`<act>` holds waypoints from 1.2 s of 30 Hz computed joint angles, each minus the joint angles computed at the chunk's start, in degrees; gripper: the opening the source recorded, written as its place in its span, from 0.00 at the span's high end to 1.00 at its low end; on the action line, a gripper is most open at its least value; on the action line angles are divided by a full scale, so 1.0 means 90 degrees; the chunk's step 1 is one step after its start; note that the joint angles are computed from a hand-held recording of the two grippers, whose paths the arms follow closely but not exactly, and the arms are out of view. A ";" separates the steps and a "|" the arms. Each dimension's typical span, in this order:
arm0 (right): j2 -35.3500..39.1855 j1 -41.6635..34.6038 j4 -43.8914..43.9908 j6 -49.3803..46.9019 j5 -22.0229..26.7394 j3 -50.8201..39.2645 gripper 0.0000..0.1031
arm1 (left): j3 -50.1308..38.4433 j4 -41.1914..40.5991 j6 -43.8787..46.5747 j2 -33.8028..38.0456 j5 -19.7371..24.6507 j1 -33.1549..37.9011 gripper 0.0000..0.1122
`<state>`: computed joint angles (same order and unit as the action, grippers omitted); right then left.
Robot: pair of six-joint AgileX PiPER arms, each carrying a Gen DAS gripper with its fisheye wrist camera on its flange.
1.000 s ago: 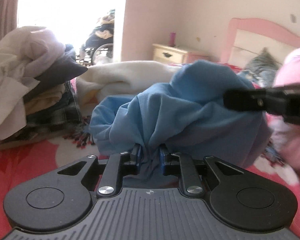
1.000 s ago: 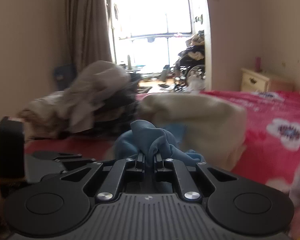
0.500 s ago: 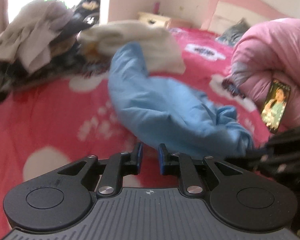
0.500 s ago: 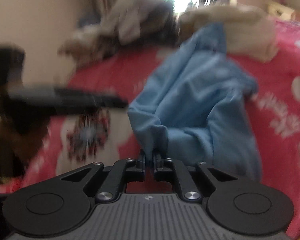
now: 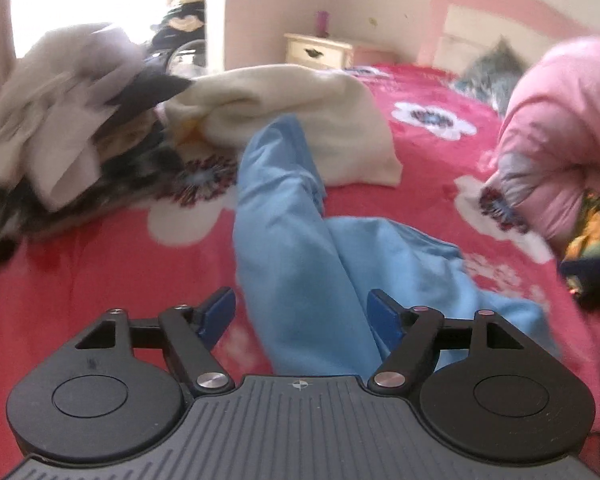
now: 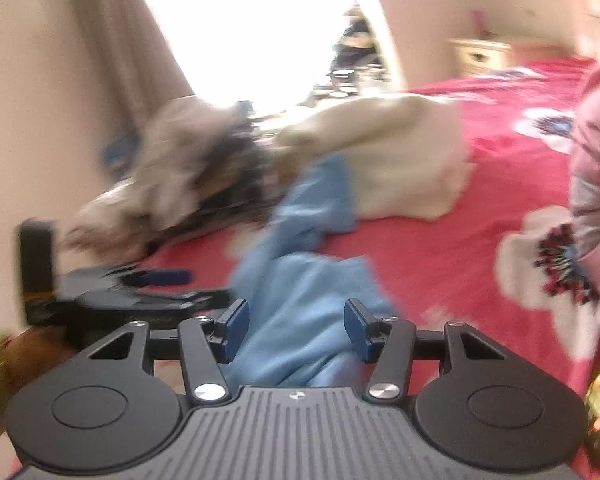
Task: Fold clothes
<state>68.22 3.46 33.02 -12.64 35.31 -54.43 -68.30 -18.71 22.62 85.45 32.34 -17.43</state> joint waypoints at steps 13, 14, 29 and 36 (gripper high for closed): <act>0.1160 -0.0309 0.1911 -0.1437 -0.0596 0.0192 0.99 | -0.1394 0.0500 -0.1189 0.1597 -0.0006 -0.0110 0.93; 0.0970 -0.0354 0.2064 -0.1577 -0.0501 0.0249 0.99 | -0.1371 0.0507 -0.1253 0.1570 -0.0053 -0.0103 0.94; 0.1381 0.0218 0.0228 0.0322 -0.0544 -0.0455 0.46 | -0.0026 0.0546 -0.2200 0.0185 -0.0084 0.1100 0.99; 0.2100 -0.0108 0.1818 -0.0481 -0.0052 -0.0750 0.46 | 0.1022 0.0496 -0.2160 -0.0644 0.0334 0.2055 0.99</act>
<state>87.12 2.48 49.38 -16.97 34.84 -61.18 -59.10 -14.25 3.17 79.66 35.34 1.06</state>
